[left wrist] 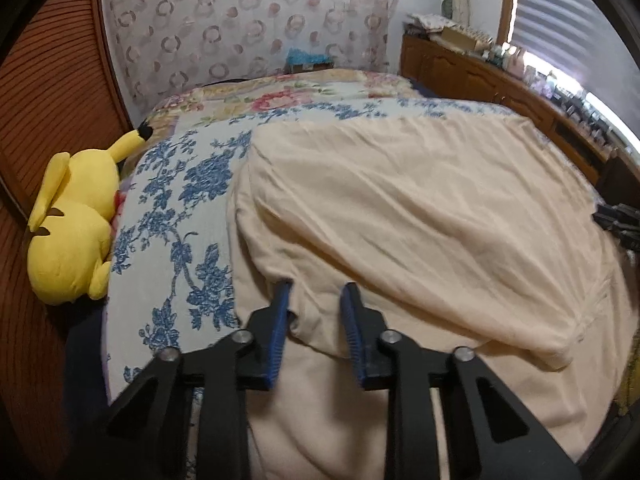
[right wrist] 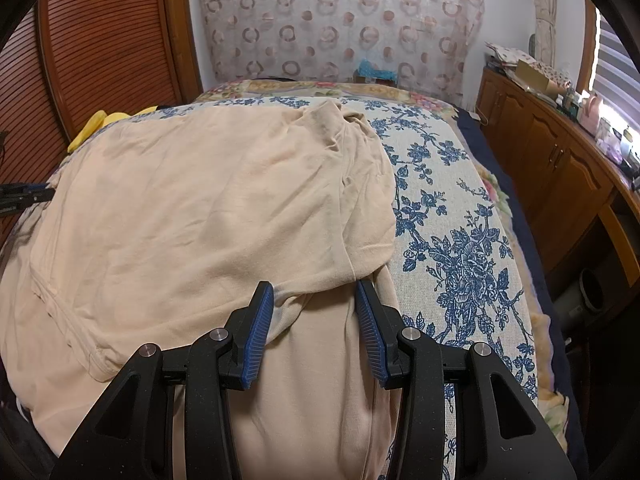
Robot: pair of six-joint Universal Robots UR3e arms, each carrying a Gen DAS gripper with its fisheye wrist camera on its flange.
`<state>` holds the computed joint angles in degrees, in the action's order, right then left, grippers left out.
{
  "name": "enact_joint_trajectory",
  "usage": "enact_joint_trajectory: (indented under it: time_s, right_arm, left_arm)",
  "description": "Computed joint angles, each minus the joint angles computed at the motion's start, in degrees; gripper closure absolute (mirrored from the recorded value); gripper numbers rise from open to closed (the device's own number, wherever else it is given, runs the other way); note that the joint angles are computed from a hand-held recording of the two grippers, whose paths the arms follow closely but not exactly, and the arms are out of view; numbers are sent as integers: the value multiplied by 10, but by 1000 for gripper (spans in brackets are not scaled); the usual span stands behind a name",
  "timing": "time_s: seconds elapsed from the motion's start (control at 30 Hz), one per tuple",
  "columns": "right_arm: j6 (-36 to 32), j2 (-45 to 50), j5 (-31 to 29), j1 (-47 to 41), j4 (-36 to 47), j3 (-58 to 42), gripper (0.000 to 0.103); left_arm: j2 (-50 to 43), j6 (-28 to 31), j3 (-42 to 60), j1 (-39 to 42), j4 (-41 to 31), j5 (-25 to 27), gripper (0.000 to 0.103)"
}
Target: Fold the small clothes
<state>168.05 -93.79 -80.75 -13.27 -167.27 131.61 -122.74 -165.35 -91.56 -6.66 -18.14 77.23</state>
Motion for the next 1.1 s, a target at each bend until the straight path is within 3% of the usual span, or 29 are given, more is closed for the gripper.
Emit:
enact_joint_trajectory:
  time_s: [0.07, 0.33, 0.4, 0.47, 0.57, 0.83, 1.1]
  right_arm:
    - [3, 1, -3, 2, -1, 0, 61]
    - [-2, 0, 4, -2, 25, -16, 61]
    - [-1, -4, 32, -15, 39, -21, 69]
    - [-9, 0, 48, -18, 61, -33, 90]
    - [-16, -5, 32, -3, 49, -33, 100]
    - [-33, -117, 107, -48, 92, -14, 103]
    - [-76, -275, 167, -92, 247, -18, 103]
  left_arm:
    - [6, -1, -8, 0, 13, 0, 101]
    - [52, -8, -37, 7, 39, -35, 103]
    - [58, -10, -36, 6, 37, -43, 103]
    - [63, -13, -36, 5, 39, -45, 103]
    - [77, -17, -49, 9, 43, -57, 103]
    - [153, -29, -113, 34, 76, -94, 103]
    - [286, -23, -245, 89, 107, -163, 103]
